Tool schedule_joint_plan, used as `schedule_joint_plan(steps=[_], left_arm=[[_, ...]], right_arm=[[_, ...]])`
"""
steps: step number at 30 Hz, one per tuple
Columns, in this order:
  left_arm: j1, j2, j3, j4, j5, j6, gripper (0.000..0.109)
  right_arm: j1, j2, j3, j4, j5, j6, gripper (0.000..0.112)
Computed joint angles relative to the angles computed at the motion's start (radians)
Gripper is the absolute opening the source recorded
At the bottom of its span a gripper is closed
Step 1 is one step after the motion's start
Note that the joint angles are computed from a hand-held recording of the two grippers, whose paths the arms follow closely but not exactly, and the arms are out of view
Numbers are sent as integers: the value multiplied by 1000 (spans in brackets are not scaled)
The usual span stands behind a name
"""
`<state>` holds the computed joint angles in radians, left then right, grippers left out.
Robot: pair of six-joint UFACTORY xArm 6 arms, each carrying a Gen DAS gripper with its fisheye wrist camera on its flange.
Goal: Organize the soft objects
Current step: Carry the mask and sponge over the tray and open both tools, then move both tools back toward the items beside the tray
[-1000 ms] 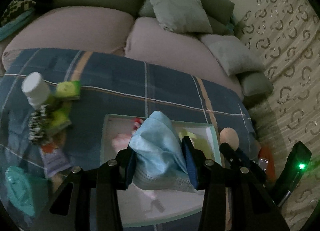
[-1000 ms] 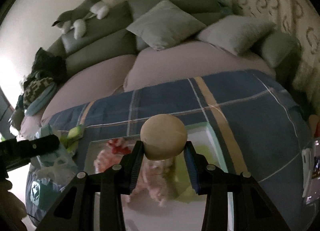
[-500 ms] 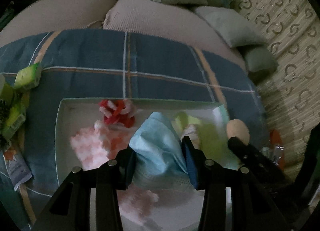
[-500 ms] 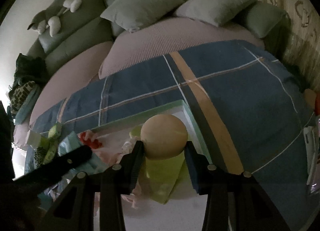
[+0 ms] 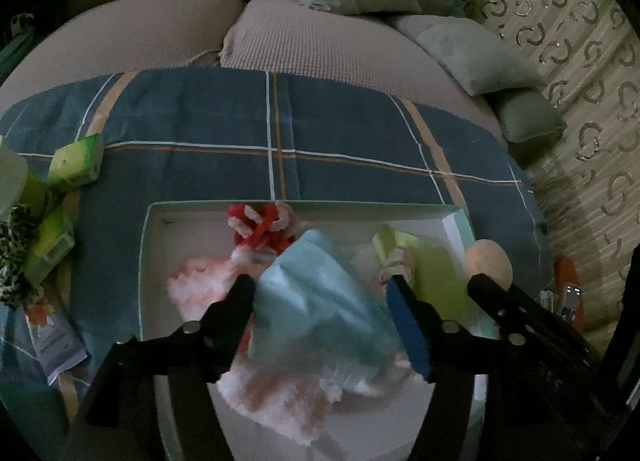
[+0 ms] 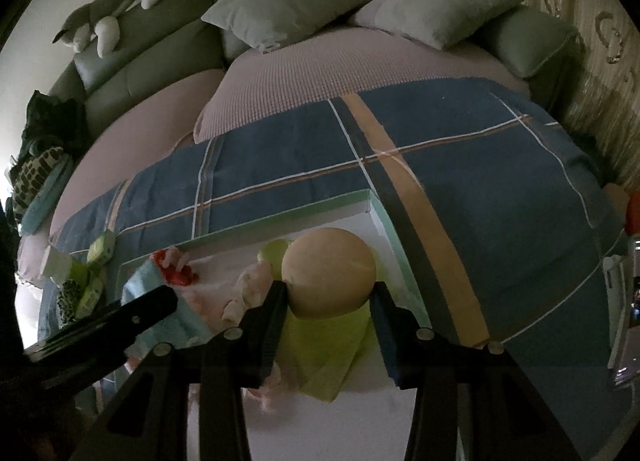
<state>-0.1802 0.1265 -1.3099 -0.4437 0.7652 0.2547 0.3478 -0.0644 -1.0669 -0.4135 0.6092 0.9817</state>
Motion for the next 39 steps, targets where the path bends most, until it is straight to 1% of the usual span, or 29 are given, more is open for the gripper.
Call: schedule_joint_plan(steps=[6,8,10,11,12,13,14,15,18,19,21,23,25,32,34,36,39], left_arm=[[15,-28,4,40,17,-40,72],[22,-40,10,77,14,-70,72],[30,-52,17,97,7,-86,72],[36,-60,23,106,0,-99,72],[42,-64,25,112,-4,-108,75],[46,-67,28,122,-11,-120,80],[54,-74,34,141,-22,-136,83],[57,-79,40,166,-34,-155,85],[67,-84,48,241,-58,-214,86],[73,-84,49,263,-63,-233,89],[82,-81,49,298,-64,-260,92],[88,-75,44,330,-59,-285,92],[92,-74,43,347,-57,-299,92],[108,-97,51,362,-57,-303,92],[115,-103,53,374,-57,-305,92],[125,-112,60,393,-61,-311,92],[144,-131,69,390,-64,-299,92]], right_arm=[[2,-2,-6,-3,12,1,50],[4,-3,-9,-7,18,4,51],[6,-4,-12,-8,26,3,56],[7,-5,-13,-10,28,4,56],[7,-6,-14,-15,29,7,56],[8,-7,-15,-19,30,10,58],[8,-7,-15,-24,30,13,59],[9,-7,-16,-27,31,14,61],[13,-6,-21,-37,34,15,67],[15,-3,-25,-38,36,13,70],[20,2,-32,-39,43,5,71],[25,6,-40,-47,53,3,73],[32,8,-48,-57,65,4,83],[64,-8,-77,-121,127,35,89],[73,-18,-81,-146,129,48,96],[83,-22,-89,-160,136,49,99],[104,-13,-114,-167,150,45,99]])
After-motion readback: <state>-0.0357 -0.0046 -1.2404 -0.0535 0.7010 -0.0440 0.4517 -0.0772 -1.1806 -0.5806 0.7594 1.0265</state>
